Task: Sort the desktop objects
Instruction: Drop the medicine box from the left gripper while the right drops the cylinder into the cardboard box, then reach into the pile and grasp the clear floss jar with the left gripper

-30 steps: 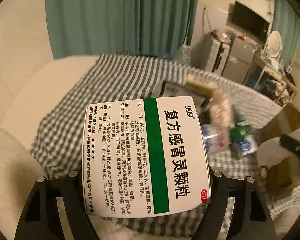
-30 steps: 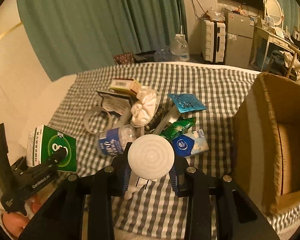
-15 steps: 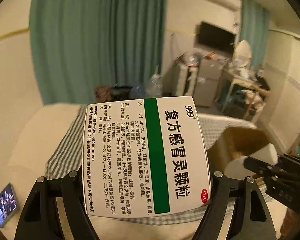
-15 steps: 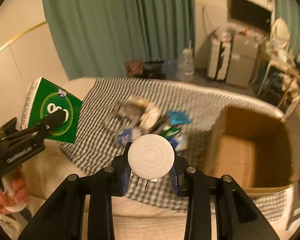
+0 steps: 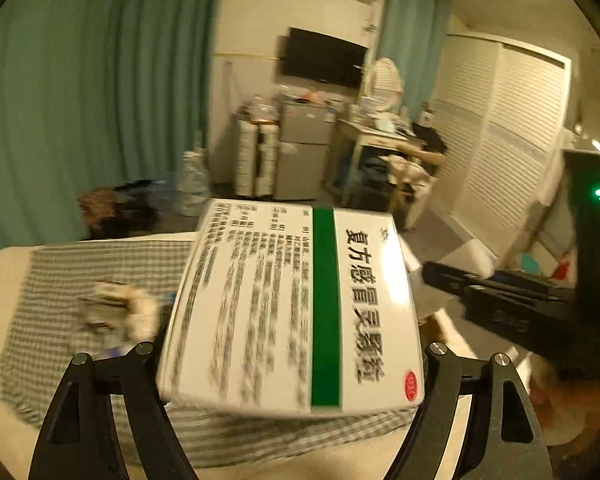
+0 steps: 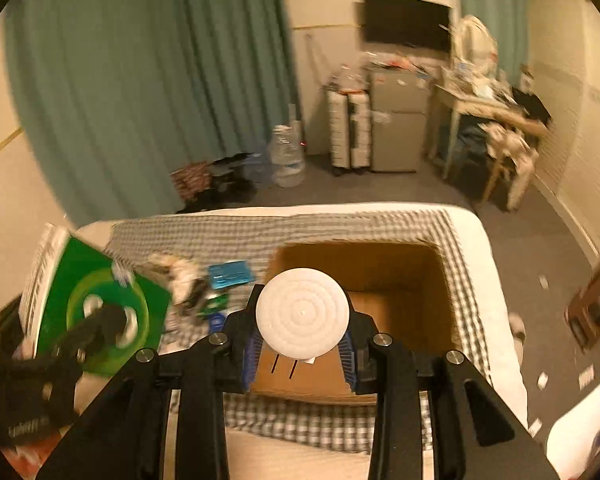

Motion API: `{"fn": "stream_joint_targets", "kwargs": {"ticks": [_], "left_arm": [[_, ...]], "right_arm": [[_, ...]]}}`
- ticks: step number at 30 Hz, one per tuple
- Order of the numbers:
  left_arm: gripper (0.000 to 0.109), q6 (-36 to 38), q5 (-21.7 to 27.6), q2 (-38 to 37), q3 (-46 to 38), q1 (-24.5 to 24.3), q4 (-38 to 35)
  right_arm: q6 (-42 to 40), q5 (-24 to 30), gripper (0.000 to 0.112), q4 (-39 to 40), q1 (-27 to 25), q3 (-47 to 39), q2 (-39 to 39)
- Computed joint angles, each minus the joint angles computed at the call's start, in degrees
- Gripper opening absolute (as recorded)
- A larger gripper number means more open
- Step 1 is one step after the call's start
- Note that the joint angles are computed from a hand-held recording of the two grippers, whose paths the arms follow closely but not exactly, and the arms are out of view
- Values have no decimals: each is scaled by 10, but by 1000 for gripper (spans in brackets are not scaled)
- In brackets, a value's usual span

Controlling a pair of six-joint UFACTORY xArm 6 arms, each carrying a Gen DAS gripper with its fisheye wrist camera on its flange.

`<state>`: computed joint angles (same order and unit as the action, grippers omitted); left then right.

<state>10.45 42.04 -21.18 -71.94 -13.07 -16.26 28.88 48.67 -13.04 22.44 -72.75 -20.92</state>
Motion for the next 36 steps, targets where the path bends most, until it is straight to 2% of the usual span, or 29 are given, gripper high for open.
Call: {"fn": "stream_joint_targets", "kwargs": {"ticks": [4, 6, 8, 12, 13, 14, 15, 16, 21, 23, 27, 31, 34, 36], "left_arm": [[82, -37, -26, 69, -21, -56, 13], [82, -41, -62, 89, -10, -69, 20], [82, -43, -82, 92, 11, -72, 23], [85, -75, -85, 110, 22, -65, 25], [88, -75, -80, 109, 25, -62, 25], [96, -84, -79, 99, 38, -64, 33], [100, -81, -75, 92, 44, -59, 40], [100, -81, -79, 85, 52, -57, 49], [103, -89, -79, 44, 66, -20, 119], [103, -73, -54, 29, 60, 6, 112], [103, 16, 23, -10, 42, 92, 41], [103, 55, 1, -52, 64, 168, 37], [103, 73, 21, -60, 59, 222, 28], [103, 73, 30, -66, 62, 253, 29]], "right_arm": [[-42, -16, 32, 81, -71, 28, 17], [-56, -23, 32, 101, -96, 40, 23], [-66, -34, 32, 114, -112, 55, 30], [-83, -55, 32, 133, -128, 71, 44], [-75, -65, 39, 132, -129, 75, 47], [-74, -63, 49, 138, -133, 70, 54], [-68, -60, 75, 141, -135, 72, 55], [-53, -62, 86, 140, -136, 74, 53], [-34, -98, 86, 139, -134, 102, 17], [-6, -81, 86, 113, -119, 99, -2], [40, -30, 86, 38, -67, 71, -25], [74, 9, 86, -10, 3, 33, -28], [110, 35, 86, -56, 72, -12, -4], [128, 27, 86, -68, 103, -22, 6]]}}
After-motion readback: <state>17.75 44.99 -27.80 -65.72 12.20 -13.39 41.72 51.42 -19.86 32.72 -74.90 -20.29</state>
